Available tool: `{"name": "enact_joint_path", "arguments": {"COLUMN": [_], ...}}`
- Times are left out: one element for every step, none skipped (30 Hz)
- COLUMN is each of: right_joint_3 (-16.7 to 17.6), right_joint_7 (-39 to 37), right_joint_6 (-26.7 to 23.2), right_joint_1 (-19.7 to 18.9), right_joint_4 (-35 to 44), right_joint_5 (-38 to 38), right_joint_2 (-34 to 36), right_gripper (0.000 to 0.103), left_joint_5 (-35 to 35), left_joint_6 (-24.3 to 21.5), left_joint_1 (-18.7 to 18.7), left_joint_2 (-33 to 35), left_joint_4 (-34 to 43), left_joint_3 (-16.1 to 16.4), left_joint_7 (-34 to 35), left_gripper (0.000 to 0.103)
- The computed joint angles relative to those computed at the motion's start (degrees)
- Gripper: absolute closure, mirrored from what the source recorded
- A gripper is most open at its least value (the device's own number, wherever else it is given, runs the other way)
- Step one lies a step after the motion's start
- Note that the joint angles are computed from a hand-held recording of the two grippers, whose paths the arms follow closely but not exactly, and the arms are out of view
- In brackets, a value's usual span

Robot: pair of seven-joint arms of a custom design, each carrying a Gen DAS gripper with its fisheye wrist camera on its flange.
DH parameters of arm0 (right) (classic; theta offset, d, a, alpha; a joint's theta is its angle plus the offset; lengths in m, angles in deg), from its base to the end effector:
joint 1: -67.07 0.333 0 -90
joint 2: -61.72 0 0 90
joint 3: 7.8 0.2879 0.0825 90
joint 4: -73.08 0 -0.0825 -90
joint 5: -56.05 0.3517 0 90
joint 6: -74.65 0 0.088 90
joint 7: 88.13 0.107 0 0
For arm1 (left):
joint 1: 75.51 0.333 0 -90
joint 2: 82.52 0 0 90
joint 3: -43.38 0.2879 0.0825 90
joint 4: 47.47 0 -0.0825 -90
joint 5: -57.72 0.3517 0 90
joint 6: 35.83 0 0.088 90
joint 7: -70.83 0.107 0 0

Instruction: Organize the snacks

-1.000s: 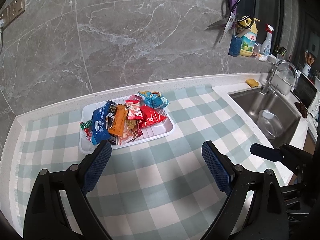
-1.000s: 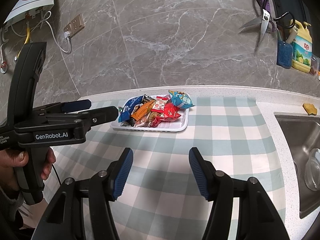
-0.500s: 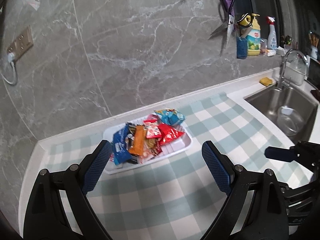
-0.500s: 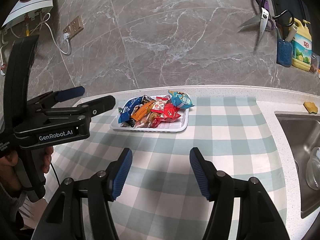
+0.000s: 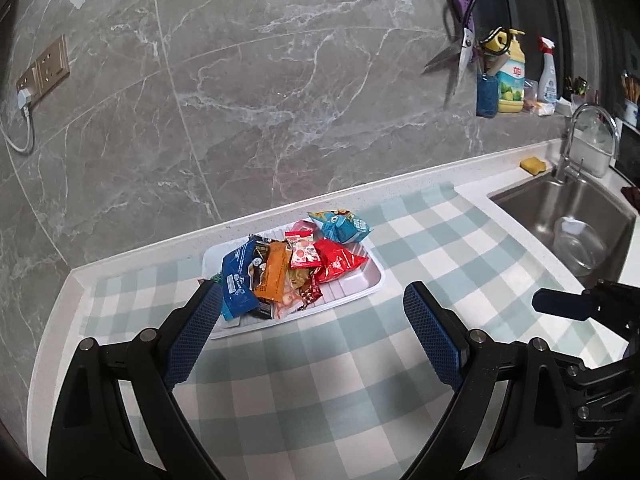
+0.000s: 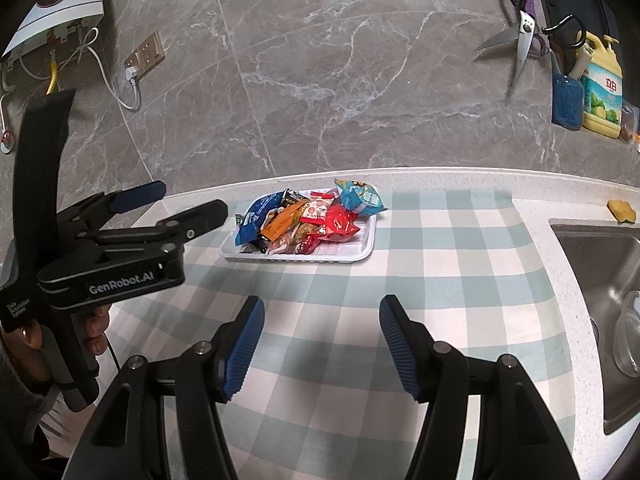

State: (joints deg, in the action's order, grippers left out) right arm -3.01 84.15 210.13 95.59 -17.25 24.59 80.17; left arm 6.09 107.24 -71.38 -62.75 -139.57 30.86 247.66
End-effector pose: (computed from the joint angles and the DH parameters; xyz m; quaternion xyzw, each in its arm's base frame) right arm 0.5556 0.3490 0.4910 -0.4596 0.8313 -0.1627 0.2668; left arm 0.6570 -0.0730 0.4778 -0.2387 0.8629 -0.3987 0.1988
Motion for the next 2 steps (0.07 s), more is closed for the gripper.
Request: {"name": "enact_joint_path", "arguments": {"right_joint_3": [0.0, 0.0], "right_joint_7": [0.3, 0.5], "right_joint_6": [0.1, 0.1], "right_joint_1": [0.0, 0.1], "right_joint_4": [-0.4, -0.4], "right_joint_5": [-0.1, -0.1], "right_joint_2": [-0.3, -0.2], "right_gripper": [0.04, 0.04], "left_joint_5": [0.2, 0.6], "left_joint_6": [-0.3, -0.5], "left_joint_1": [0.0, 0.0], "left_joint_2": [0.2, 0.5], "left_joint_4": [0.3, 0.6], "left_joint_3": [0.1, 0.2], "left_joint_7": [-0.2, -0.6], "left_gripper": [0.011, 0.011]}}
